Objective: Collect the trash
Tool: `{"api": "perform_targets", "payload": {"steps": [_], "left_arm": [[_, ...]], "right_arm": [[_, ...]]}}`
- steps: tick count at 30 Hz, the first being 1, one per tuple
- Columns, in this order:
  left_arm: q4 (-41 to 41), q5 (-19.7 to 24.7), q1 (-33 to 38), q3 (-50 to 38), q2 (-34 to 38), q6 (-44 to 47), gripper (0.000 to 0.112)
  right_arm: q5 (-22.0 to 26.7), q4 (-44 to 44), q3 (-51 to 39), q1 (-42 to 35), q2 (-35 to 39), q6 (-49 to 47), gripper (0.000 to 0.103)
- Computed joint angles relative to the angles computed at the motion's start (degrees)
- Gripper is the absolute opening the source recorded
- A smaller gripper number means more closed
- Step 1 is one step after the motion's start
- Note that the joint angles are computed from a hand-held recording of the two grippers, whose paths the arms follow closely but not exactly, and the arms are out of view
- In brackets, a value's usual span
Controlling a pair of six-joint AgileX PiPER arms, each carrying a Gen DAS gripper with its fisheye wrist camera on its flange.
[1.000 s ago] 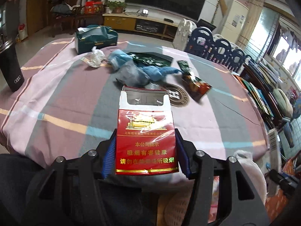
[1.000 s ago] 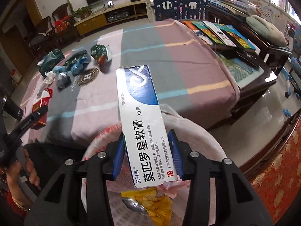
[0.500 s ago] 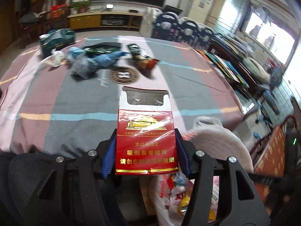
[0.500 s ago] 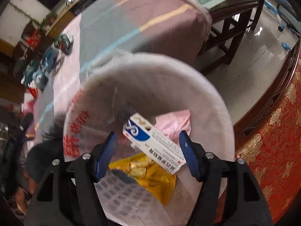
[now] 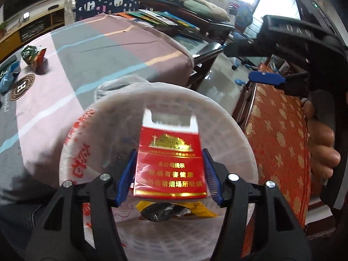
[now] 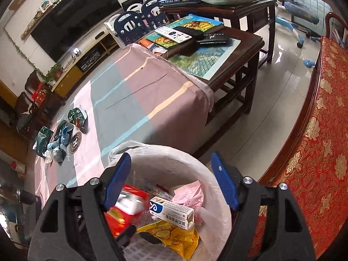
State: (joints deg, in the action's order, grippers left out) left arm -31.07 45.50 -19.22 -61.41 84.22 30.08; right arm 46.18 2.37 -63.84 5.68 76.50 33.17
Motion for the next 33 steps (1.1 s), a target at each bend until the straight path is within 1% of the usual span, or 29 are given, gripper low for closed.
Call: {"api": "perform_targets", "payload": {"steps": [1,3,5,6,10,12,14,15,17,19,20,21,22,23,24,26,27,28,29,30,31,33], "left_arm": [[0.4,-0.3,-0.1,0.2,-0.3,-0.4,0.085],[0.2,-1.6,0.7,1.2,-1.9,-1.2,0.091],[-0.2,-0.9,3.0,0.3,-1.9,-1.9,0.091],[0.8,-1.3,4.1,-0.3,-1.8,-3.6,0.091],[9.0,-4.5,10.1,-2.8,-1.9,-13.9,0.091],[13.7,-6.2,14.5,-4.4,-1.6,-19.6,0.091],[18.5,-7.3,18.9,-6.6,-0.3,-25.3,0.093],[21.0,-8.2,21.2,-7.8,0.5,-28.0,0.094],[26.8,-10.1,25.0,-9.4,2.1,-33.8,0.095],[33.7,-11.6,28.1,-11.6,4.8,-41.0,0.095],[35.7,-11.8,29.9,-12.5,5.9,-43.8,0.095],[35.5,-10.0,31.9,-14.2,7.3,-46.2,0.095],[32.9,-9.3,34.1,-14.6,7.8,-46.7,0.095],[31.9,-10.3,36.2,-13.8,7.7,-49.4,0.095],[33.1,-11.7,37.3,-12.5,7.1,-53.6,0.095],[38.3,-14.9,38.8,-9.7,5.6,-64.0,0.096],[41.7,-16.4,39.2,-8.6,5.0,-69.3,0.098],[44.1,-16.8,39.2,-7.9,4.4,-72.5,0.099],[44.6,-17.3,39.5,-7.4,4.1,-73.5,0.099],[43.2,-18.6,40.1,-6.7,3.9,-72.1,0.099],[39.9,-19.5,40.7,-6.5,3.9,-68.5,0.099],[38.3,-20.3,40.7,-5.9,3.4,-66.5,0.099]], "right_arm": [[0.0,0.0,0.0,0.3,0.0,0.0,0.075],[0.3,-0.4,0.2,1.3,-0.1,0.6,0.075],[0.2,-0.2,0.2,2.3,0.2,0.7,0.075],[0.2,-0.1,0.1,2.7,0.5,0.8,0.075],[-0.3,-2.7,-0.4,5.2,1.0,2.9,0.075],[-1.7,-7.3,-0.3,7.5,0.1,6.6,0.075],[-3.3,-16.1,-0.2,11.4,-1.2,13.8,0.077],[-3.4,-21.3,-0.7,14.0,-1.2,17.3,0.085],[-2.7,-29.6,-2.7,18.4,0.4,22.1,0.095],[-1.9,-35.2,-5.3,21.8,3.2,25.3,0.096],[-1.5,-37.4,-6.9,23.4,5.1,26.9,0.096],[-1.8,-38.4,-8.2,24.4,6.7,27.8,0.096],[-3.0,-38.5,-9.3,25.0,8.3,28.0,0.096],[-4.6,-36.9,-11.1,25.1,10.3,26.9,0.096],[-5.8,-34.3,-13.4,25.0,12.7,24.7,0.096],[-7.9,-27.0,-18.8,24.6,18.1,18.2,0.096],[-7.9,-22.7,-22.1,24.5,21.0,14.0,0.096],[-7.0,-18.4,-26.6,24.4,24.7,10.1,0.096],[-6.3,-15.7,-30.3,24.8,27.7,7.5,0.096],[-4.6,-13.5,-35.6,25.1,31.6,5.0,0.096],[-2.8,-12.4,-41.3,25.6,35.6,3.2,0.096],[0.9,-10.6,-52.8,26.8,43.3,-0.6,0.096]]}}
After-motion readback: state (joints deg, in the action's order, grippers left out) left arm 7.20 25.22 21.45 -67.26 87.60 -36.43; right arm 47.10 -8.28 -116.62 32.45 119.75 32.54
